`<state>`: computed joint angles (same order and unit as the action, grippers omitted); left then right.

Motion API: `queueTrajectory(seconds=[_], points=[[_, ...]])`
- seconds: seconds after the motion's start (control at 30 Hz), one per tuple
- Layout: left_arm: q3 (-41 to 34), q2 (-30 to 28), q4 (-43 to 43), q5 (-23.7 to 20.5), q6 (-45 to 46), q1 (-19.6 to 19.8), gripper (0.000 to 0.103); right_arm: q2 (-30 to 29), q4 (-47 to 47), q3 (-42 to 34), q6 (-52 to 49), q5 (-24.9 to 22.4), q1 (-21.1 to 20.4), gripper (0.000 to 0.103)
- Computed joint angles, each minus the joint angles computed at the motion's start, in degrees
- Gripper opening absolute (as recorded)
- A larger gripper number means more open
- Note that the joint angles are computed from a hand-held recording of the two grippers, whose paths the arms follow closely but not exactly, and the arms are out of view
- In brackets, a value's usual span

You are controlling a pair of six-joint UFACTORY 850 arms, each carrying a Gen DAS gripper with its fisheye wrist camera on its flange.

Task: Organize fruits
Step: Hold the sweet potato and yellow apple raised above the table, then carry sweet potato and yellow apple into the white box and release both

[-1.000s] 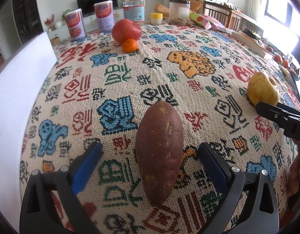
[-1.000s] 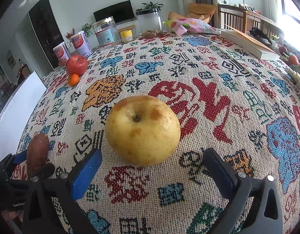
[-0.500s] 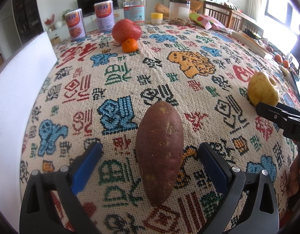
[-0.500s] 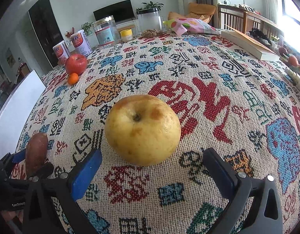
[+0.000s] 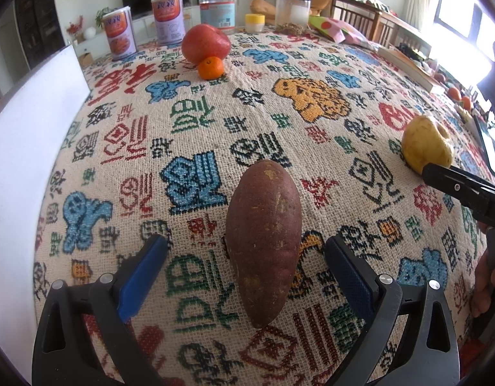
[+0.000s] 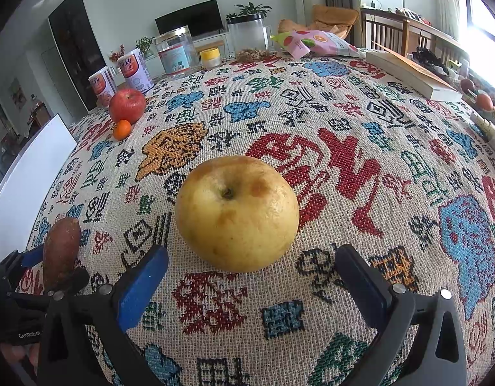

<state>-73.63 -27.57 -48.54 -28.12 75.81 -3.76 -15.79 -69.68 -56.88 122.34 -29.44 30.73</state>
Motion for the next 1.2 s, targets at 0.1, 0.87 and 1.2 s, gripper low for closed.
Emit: queueTrajectory(seconds=[0.1, 0.87, 1.2], points=[[-1.83, 0.02, -0.92, -6.88, 0.61, 2.79, 0.099, 5.57, -7.92, 4.99, 9.34, 9.39, -2.3, 0.103], [-6.55, 0.53, -1.18, -27.95, -11.91, 8.12, 0.041, -3.09, 43.37, -12.74, -53.51, -1.67, -4.31, 0.069], [-29.72, -7.45, -0.84, -33.94, -30.84, 24.82, 0.041, -19.58, 72.03, -45.86, -89.42, 8.99, 5.24, 0.069]])
